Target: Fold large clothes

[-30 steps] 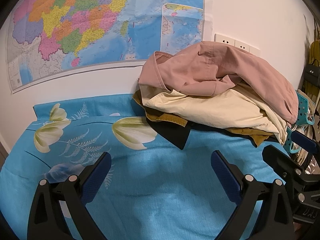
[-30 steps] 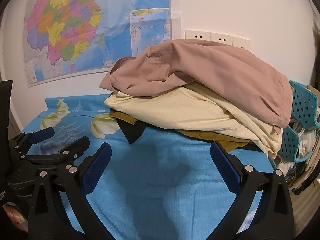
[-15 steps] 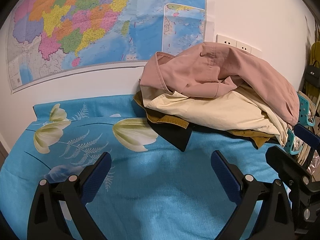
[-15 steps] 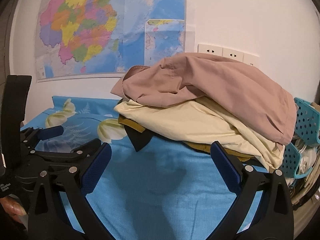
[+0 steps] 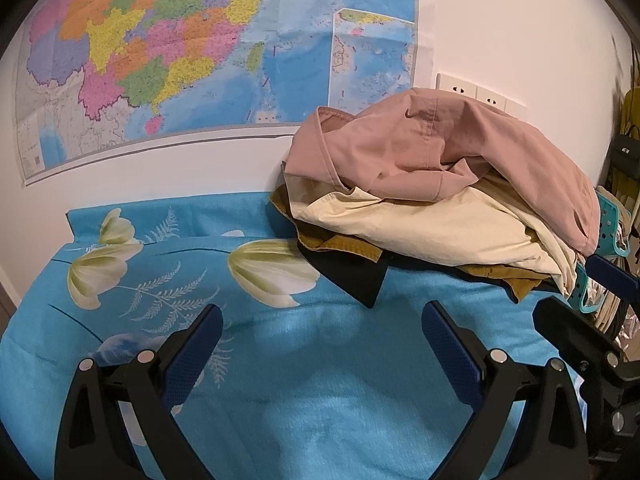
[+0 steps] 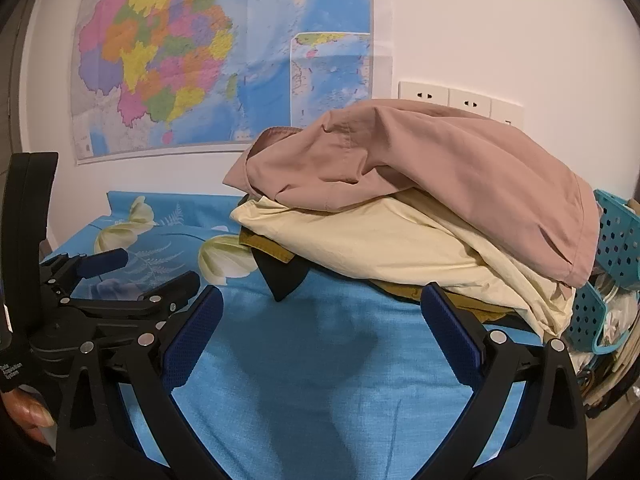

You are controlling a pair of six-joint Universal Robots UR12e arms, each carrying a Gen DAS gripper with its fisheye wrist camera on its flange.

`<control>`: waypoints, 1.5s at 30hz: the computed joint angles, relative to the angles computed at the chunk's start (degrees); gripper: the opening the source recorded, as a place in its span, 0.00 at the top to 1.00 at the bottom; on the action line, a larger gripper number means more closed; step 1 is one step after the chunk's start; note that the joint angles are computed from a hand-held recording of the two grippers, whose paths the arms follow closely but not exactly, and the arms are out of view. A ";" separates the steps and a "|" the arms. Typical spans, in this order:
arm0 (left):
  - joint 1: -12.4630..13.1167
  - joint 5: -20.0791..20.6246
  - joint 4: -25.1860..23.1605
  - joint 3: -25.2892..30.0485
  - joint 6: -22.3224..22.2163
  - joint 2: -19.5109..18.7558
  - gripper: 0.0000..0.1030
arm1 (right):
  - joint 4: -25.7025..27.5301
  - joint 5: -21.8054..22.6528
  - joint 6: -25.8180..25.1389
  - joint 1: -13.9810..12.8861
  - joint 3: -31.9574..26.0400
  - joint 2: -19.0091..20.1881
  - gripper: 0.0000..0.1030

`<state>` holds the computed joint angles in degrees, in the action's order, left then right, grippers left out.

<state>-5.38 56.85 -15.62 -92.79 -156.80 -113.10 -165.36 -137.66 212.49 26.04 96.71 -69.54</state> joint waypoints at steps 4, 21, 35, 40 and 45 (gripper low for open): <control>-0.04 0.10 0.04 0.25 -0.11 -0.14 0.07 | 0.44 0.61 -0.10 -0.09 -0.08 -0.11 0.05; -0.71 -0.61 -2.40 3.16 0.40 -1.57 0.07 | 0.25 2.14 -5.59 -1.49 -1.59 0.13 0.05; -1.95 5.15 -3.21 10.31 -0.85 -6.61 0.07 | 3.58 -0.05 -24.46 -6.49 -10.10 4.35 0.05; -1.96 6.87 -5.25 12.98 -1.49 -8.20 0.06 | 4.31 -1.78 -34.26 -8.86 -15.91 7.49 0.05; -2.05 8.85 -6.36 14.68 -0.67 -9.37 0.06 | 12.75 -0.33 -38.13 -10.77 -20.38 9.57 0.25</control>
